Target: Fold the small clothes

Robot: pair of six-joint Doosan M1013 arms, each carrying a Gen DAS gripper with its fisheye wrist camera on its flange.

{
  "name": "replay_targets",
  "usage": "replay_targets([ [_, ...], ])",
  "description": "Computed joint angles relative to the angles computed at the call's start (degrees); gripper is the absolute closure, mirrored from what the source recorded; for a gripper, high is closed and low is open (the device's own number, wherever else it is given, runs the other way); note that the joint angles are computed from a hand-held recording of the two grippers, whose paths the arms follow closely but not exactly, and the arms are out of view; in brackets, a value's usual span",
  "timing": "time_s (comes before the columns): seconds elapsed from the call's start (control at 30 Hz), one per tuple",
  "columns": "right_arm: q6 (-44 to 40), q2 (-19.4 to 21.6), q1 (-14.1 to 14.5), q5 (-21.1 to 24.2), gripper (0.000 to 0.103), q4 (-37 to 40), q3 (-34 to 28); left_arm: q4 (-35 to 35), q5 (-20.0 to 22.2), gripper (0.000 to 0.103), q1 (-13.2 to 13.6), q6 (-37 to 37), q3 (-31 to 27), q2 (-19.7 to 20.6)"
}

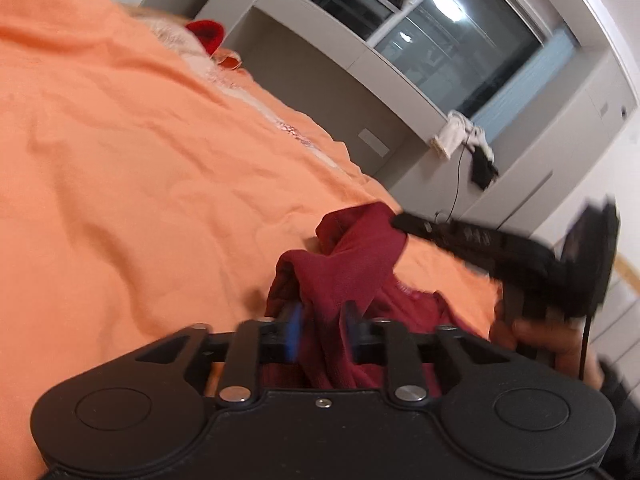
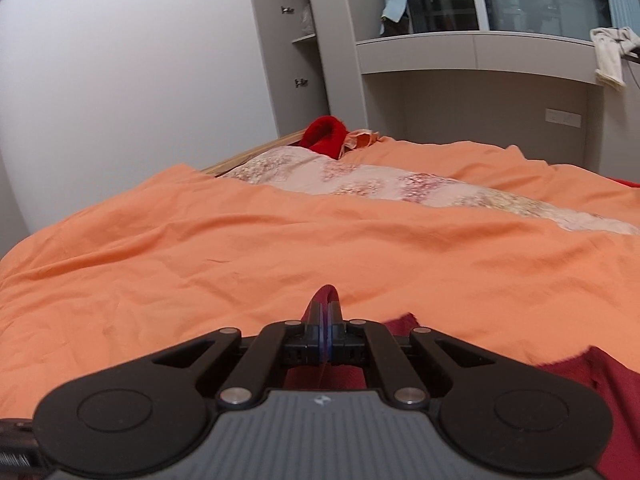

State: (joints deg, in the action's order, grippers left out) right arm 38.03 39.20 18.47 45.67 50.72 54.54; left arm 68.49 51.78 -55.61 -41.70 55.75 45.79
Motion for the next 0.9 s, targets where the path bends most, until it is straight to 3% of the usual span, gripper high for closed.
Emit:
replay_targets([
  [0.07,-0.55,-0.36,-0.47,0.02,0.102,0.86,0.70,0.63,-1.45,0.051,0.41,-3.73,0.69,-0.26],
  [0.17,-0.98,-0.62,-0.77,0.00,0.102,1.13,1.26,0.74,-1.75,0.050,1.02,-7.63,0.76,-0.10],
  [0.27,-0.69,-0.58,-1.03,0.62,0.102,1.56,1.31,2.05,-4.87,0.053,2.18,-16.00,1.85,-0.32],
  [0.33,-0.94,-0.51,-1.12,1.03,0.102,1.80,1.12,3.05,-7.74,0.071,2.87,-19.47,2.17,-0.18],
  [0.37,-1.03,-0.49,-1.09,1.15,0.102,1.92,1.04,3.48,-8.71,0.090,3.09,-19.88,2.06,0.03],
  [0.4,-1.42,-0.54,-1.04,1.00,0.102,2.26,1.13,3.44,-8.51,0.095,3.15,-19.07,1.41,0.43],
  [0.47,-2.76,-0.58,-0.88,0.62,0.102,4.14,1.26,3.21,-3.06,0.096,2.43,-16.65,-0.99,1.71],
  [0.57,-4.37,0.17,-0.40,1.43,0.102,9.01,0.18,4.98,8.38,0.096,0.85,-15.32,-4.49,3.58],
  [0.63,-4.63,1.10,0.37,2.00,0.102,11.33,-1.20,6.10,13.30,0.096,0.12,-14.78,-5.43,4.04],
  [0.83,0.16,5.59,3.70,4.20,0.101,7.27,-7.90,0.13,20.77,0.096,-0.30,-10.73,-8.46,5.11],
  [0.9,1.93,6.11,4.29,3.08,0.092,4.71,-8.50,-4.93,18.92,0.095,0.35,-10.62,-7.81,4.62],
])
